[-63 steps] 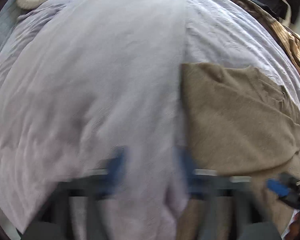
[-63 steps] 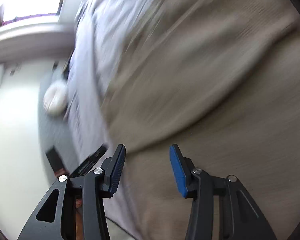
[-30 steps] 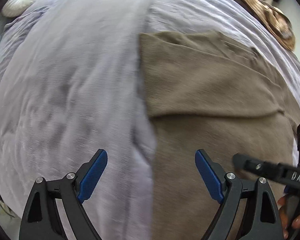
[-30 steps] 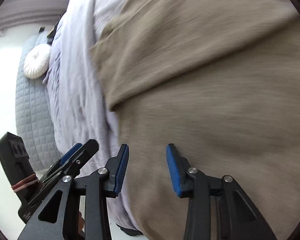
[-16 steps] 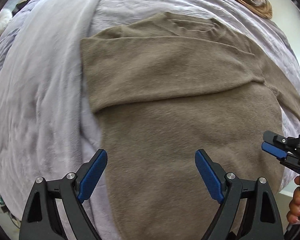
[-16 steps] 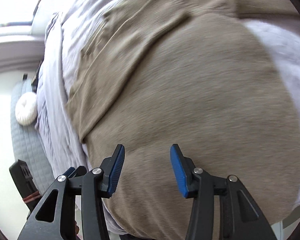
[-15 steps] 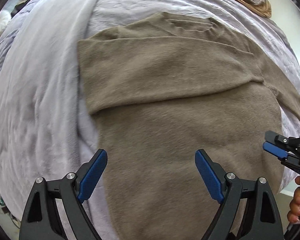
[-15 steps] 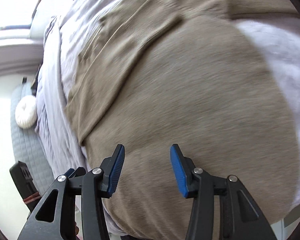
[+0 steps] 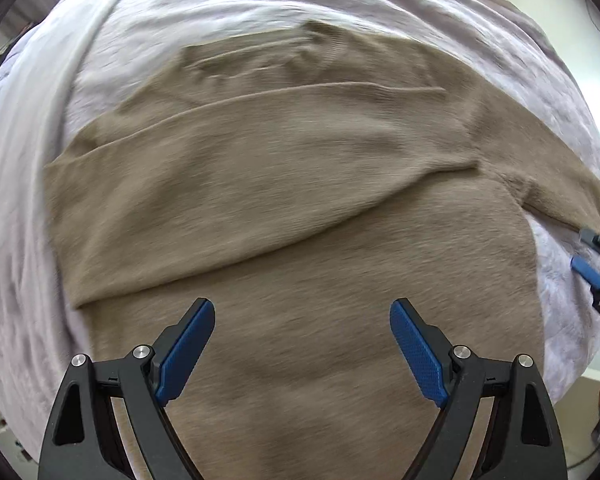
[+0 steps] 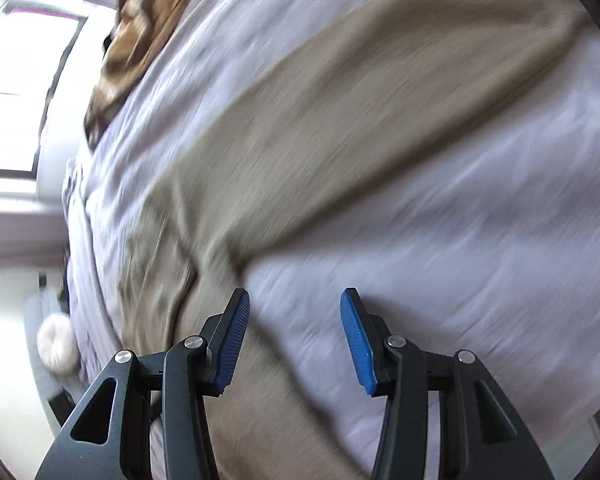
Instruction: Fold small clothes
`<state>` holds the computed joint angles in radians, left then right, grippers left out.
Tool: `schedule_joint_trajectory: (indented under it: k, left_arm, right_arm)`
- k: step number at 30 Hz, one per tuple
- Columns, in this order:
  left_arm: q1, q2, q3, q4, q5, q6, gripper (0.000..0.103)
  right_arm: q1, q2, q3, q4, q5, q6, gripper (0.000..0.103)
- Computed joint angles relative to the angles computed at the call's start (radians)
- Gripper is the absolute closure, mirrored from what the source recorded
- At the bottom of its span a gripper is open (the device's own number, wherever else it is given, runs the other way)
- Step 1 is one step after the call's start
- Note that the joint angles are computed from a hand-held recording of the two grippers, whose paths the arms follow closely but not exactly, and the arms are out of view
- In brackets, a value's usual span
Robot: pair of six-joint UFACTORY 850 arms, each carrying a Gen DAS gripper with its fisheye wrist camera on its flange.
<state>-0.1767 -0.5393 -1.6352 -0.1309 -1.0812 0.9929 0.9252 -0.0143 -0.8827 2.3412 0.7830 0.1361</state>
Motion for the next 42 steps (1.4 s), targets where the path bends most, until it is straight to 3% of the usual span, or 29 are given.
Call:
schedule_joint_trajectory:
  k: [10, 17, 18, 19, 21, 27, 31, 34, 38, 42]
  left_arm:
    - [-0.079, 0.057, 0.112, -0.013, 0.032, -0.001, 0.013]
    - [-0.079, 0.037, 0.076, -0.04, 0.01, -0.013, 0.013]
    - [-0.074, 0.017, 0.045, -0.044, -0.005, -0.012, 0.013]
    - [-0.071, 0.01, 0.033, -0.049, -0.01, -0.013, 0.013]
    - [-0.062, -0.001, 0.009, -0.058, -0.022, -0.013, 0.013]
    - [-0.018, -0.073, -0.109, -0.079, -0.063, -0.037, 0.013]
    - [0.015, -0.118, -0.181, -0.082, -0.079, -0.073, 0.013]
    - [0.052, -0.166, -0.254, -0.096, -0.097, -0.096, 0.013]
    - [0.099, -0.238, -0.373, -0.115, -0.113, -0.14, 0.013]
    - [0.131, -0.31, -0.476, -0.112, -0.122, -0.196, 0.013]
  right_arm:
    - [0.139, 0.173, 0.192, 0.059, 0.299, 0.34, 0.052]
    - [0.202, 0.184, 0.258, -0.023, 0.453, 0.66, 0.051]
    - [0.213, 0.181, 0.271, -0.056, 0.479, 0.73, 0.061]
    - [0.227, 0.184, 0.282, -0.076, 0.499, 0.774, 0.08]
    - [0.228, 0.182, 0.304, -0.15, 0.52, 0.852, 0.092]
    - [0.159, 0.19, 0.31, -0.427, 0.564, 0.793, 0.094]
    - [-0.023, 0.217, 0.269, -0.689, 0.373, 0.541, 0.093]
    - [-0.191, 0.169, 0.173, -0.874, 0.124, 0.36, 0.093]
    - [-0.369, -0.016, -0.048, -1.085, -0.242, 0.206, 0.093]
    - [-0.438, -0.243, -0.286, -1.202, -0.518, 0.148, 0.093]
